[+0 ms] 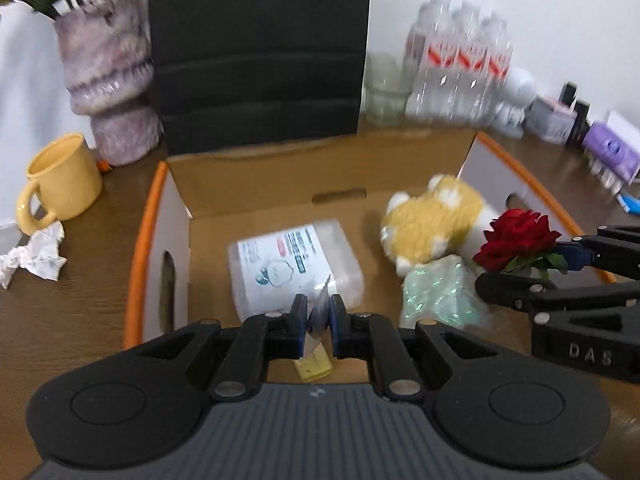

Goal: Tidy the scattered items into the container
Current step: 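Carry the wrapper and rose over the box and release both inside, then move both grippers back to the crumpled tissue and purple pouch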

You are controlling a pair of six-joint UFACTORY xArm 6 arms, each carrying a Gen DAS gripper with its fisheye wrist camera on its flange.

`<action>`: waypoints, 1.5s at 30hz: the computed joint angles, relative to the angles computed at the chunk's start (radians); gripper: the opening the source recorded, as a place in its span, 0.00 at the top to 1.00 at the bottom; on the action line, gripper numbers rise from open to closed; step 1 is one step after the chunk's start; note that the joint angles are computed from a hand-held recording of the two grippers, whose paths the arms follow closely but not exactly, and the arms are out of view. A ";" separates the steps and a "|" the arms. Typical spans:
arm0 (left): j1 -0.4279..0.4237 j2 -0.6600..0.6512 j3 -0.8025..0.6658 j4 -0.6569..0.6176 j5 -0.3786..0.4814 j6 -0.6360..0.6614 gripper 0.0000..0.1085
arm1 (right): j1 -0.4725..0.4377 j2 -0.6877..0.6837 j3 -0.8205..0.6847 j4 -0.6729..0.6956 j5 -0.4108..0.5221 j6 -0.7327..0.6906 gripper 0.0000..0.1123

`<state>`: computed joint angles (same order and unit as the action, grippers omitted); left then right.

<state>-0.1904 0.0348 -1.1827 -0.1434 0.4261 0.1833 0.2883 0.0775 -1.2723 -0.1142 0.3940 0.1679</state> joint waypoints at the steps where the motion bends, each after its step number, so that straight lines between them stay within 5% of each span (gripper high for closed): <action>1: 0.001 0.017 -0.019 0.006 0.016 -0.004 0.89 | 0.002 0.017 -0.020 0.032 0.021 -0.027 0.60; 9: 0.010 0.115 -0.135 0.138 0.106 -0.179 0.81 | 0.002 0.096 -0.126 0.153 0.113 -0.113 0.57; 14: 0.016 0.116 -0.124 0.139 0.095 -0.211 0.43 | -0.005 0.126 -0.166 0.233 0.160 -0.147 0.44; 16: 0.020 0.107 -0.108 0.110 0.078 -0.184 0.30 | -0.003 0.123 -0.165 0.211 0.168 -0.130 0.28; 21: 0.017 0.068 -0.083 -0.002 0.068 -0.095 0.18 | -0.004 0.086 -0.136 0.179 0.166 -0.096 0.24; 23: 0.011 0.039 -0.053 0.069 0.030 -0.145 0.05 | -0.006 0.056 -0.109 0.178 0.152 -0.096 0.24; 31: 0.023 -0.117 0.086 0.019 -0.070 -0.086 0.05 | -0.008 -0.100 0.037 0.116 0.056 -0.043 0.20; 45: 0.038 -0.482 0.488 -0.283 -0.243 0.208 0.05 | 0.043 -0.447 0.420 -0.036 -0.138 0.104 0.10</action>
<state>-0.1526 -0.4477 -0.6945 -0.4268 0.1833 0.3911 0.3310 -0.3692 -0.8519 -0.1505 0.2560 0.2717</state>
